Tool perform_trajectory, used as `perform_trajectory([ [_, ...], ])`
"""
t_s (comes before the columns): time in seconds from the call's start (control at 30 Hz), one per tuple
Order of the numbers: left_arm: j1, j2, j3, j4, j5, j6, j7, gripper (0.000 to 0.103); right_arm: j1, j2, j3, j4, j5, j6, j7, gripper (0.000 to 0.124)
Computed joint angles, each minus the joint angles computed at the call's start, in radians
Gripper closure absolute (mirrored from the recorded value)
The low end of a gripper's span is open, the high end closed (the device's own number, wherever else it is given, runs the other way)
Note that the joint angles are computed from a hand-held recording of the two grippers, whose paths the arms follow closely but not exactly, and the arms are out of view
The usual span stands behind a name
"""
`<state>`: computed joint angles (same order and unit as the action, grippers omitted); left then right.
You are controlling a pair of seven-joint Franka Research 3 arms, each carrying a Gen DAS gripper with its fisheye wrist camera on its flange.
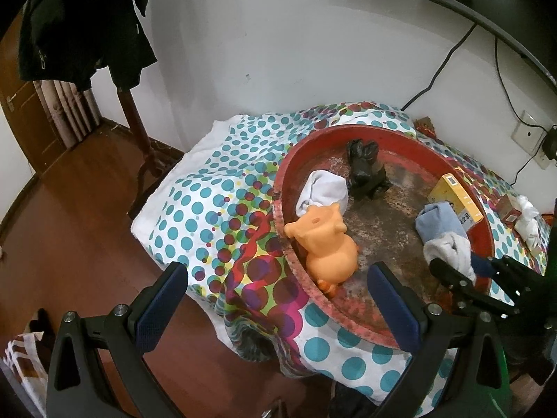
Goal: Organize objects
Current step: 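Carry the white sock over the red tray with the right gripper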
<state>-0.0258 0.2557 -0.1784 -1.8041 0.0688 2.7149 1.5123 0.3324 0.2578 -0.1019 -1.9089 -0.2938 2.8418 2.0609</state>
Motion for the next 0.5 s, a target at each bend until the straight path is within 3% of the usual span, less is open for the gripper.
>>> perform_trajectory([
  [0.5,-0.002,0.008,0.002,0.012,0.014,-0.022,-0.001,0.0,0.02,0.041,-0.016,0.033,0.01,-0.022,0.012,0.082],
])
